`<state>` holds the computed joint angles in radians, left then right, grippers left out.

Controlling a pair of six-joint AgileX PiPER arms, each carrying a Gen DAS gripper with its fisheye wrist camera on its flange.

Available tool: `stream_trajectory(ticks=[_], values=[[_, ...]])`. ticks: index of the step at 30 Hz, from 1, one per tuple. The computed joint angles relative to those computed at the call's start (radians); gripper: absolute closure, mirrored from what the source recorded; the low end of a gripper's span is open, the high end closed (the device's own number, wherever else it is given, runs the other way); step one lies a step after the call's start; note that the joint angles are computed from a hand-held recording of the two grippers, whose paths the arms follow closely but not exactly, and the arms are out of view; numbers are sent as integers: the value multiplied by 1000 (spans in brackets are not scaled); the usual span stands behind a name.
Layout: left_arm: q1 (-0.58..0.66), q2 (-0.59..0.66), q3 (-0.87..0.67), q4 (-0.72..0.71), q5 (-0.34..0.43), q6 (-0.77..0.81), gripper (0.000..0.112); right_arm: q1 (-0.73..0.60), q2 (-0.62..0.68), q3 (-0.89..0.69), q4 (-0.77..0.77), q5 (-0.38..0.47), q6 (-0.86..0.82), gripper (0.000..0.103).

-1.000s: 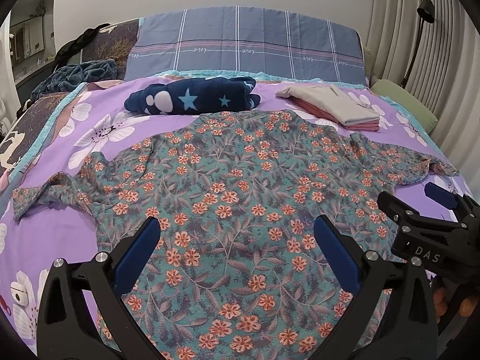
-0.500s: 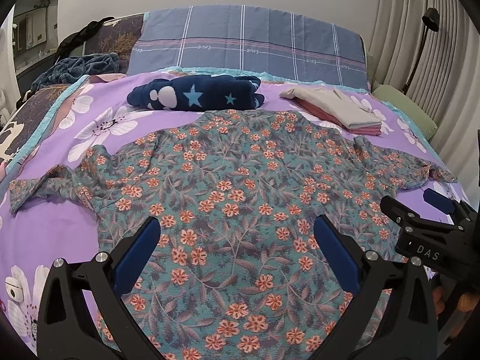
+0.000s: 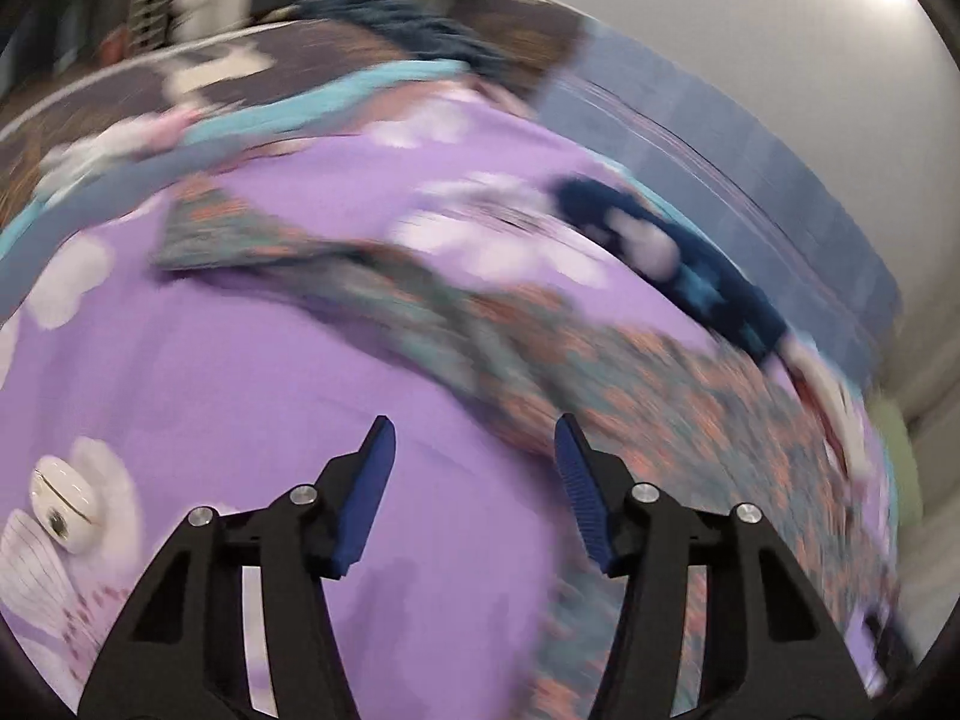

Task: Fold small clothes
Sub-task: 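Grasp the shirt sleeve with the left gripper and fold it inward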

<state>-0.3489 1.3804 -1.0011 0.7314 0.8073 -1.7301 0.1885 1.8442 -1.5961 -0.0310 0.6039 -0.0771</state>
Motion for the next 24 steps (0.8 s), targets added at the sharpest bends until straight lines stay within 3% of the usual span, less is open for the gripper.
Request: stream_trajectory(ticks=[7,15,16,19,22,24], values=[[453,-89,216,-214,-356,139,62,28,14,-1,-32,13,13,2],[746,16,255,-439,-560,286,62,31,31,-26,-103,28,79,2],[765,22,252,-463,-570,308,65,30,33,-28,-108,29,82,2],[786,49,201,-457,-515,359,110,30,41,-31,-112,33,86,2],[756,25,166,-352,-479,300,110,26,47,-30,-100,33,75,2],[673,3,93,-188,-378,212,110,24,51,-31,-100,31,74,2]])
